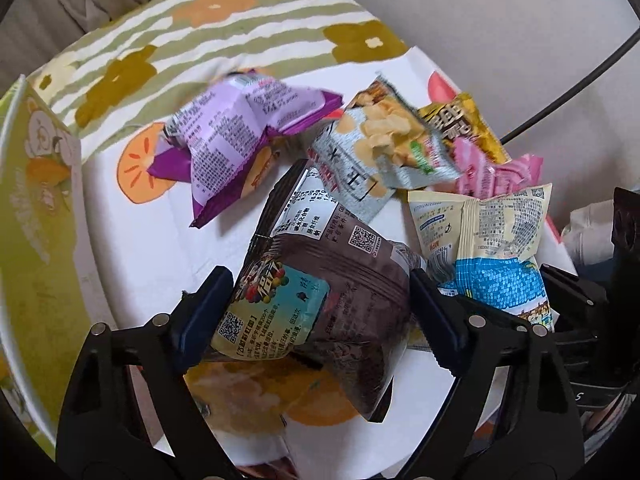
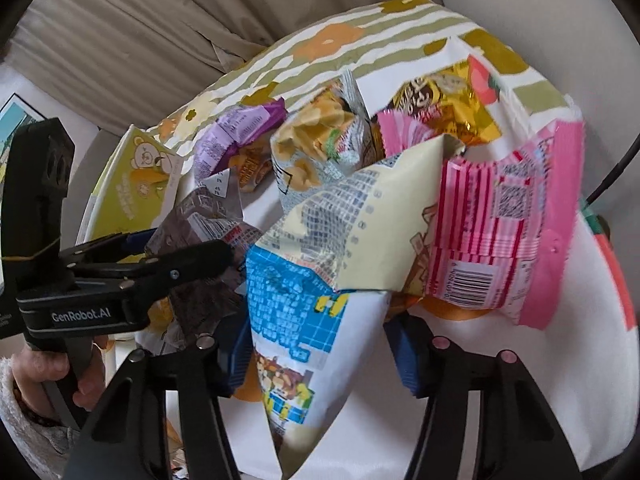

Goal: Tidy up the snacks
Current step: 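Grasp the brown snack bag with the left tool while the right tool grasps the blue-yellow chip bag, then carry both bags over the box and release them inside with both tools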

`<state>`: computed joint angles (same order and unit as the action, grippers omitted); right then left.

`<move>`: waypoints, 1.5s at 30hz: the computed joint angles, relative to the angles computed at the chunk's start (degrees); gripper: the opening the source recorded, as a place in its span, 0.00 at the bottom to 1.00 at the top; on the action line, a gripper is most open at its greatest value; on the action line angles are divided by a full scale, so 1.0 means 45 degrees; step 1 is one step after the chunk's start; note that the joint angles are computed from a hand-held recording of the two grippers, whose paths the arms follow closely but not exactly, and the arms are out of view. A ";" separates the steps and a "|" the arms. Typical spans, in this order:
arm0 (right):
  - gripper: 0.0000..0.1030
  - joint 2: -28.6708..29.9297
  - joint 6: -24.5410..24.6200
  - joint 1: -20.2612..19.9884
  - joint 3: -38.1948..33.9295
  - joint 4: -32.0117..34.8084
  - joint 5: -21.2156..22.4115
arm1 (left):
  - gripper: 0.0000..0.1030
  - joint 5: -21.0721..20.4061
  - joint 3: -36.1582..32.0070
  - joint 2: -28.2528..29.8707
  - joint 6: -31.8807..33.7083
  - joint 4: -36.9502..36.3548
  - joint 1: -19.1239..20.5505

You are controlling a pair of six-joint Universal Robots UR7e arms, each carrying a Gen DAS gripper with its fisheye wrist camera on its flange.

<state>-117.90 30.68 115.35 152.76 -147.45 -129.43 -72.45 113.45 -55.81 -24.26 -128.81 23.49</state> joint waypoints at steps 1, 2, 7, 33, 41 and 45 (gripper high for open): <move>0.53 -0.0014 0.0167 0.0302 -0.0139 0.0379 -0.0245 | 0.84 0.0006 -0.0016 -0.0059 -0.0034 -0.0011 -0.0042; 0.53 -0.0071 0.0290 0.0483 -0.0224 0.0678 -0.0405 | 0.84 0.0007 -0.0007 -0.0168 -0.0089 -0.0034 -0.0113; 0.53 -0.0222 0.0854 0.1476 -0.0799 0.2169 -0.1164 | 0.84 0.0154 -0.0077 -0.0523 -0.0383 -0.0117 -0.0425; 0.53 0.2658 -0.2173 0.3906 -0.4390 0.2323 -0.1775 | 0.84 0.3578 -0.0725 -0.3444 -0.2487 0.0290 -0.1354; 0.53 0.5670 -0.3938 0.3782 -0.5480 -0.0070 -0.0579 | 0.83 0.4934 -0.0586 -0.5263 -0.2944 0.1846 -0.0568; 0.53 0.7247 -0.4346 0.3752 -0.6092 -0.1064 -0.0021 | 0.83 0.5404 -0.0695 -0.6081 -0.2871 0.2996 0.0179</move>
<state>-85.28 11.13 132.23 125.34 -152.24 -129.52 -48.13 110.32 -83.18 -37.18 -115.33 24.29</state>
